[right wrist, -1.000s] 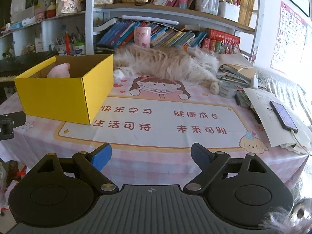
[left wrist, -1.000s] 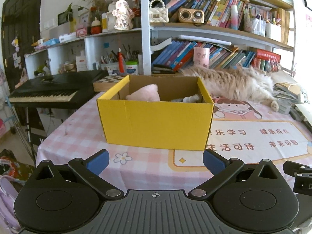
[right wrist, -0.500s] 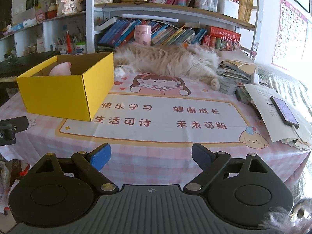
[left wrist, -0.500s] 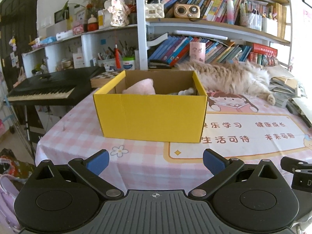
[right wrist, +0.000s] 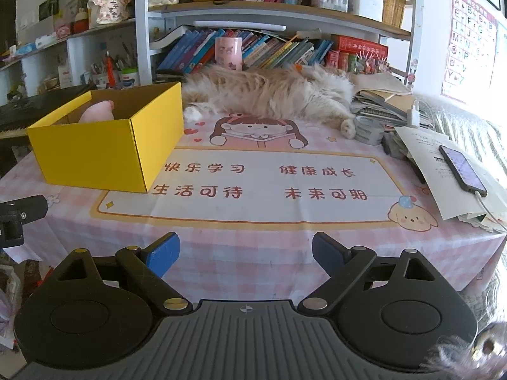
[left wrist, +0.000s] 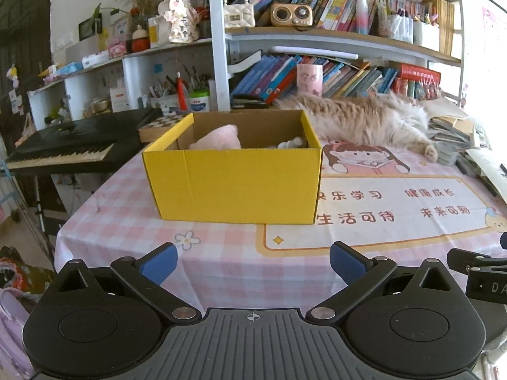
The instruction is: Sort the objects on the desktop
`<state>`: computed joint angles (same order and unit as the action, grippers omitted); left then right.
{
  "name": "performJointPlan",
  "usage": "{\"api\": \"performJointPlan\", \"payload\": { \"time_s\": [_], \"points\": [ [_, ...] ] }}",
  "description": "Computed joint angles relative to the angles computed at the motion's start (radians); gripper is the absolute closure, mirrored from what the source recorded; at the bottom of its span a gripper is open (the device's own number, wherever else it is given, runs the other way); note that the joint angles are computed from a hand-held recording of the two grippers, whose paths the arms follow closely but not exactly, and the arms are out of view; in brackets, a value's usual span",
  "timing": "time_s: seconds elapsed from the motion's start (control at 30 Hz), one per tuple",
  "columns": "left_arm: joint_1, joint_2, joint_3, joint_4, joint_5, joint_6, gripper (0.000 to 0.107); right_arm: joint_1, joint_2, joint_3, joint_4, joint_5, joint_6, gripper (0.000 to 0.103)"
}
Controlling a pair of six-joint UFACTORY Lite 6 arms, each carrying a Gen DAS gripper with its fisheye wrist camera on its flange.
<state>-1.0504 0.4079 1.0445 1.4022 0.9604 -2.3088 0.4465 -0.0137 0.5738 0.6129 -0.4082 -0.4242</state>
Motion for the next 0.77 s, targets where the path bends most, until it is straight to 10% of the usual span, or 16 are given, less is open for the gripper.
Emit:
{"api": "performJointPlan", "payload": {
  "time_s": [0.77],
  "points": [
    [0.025, 0.014, 0.018, 0.040, -0.056, -0.007, 0.004, -0.047, 0.026, 0.017, -0.104, 0.037, 0.061, 0.013]
  ]
}}
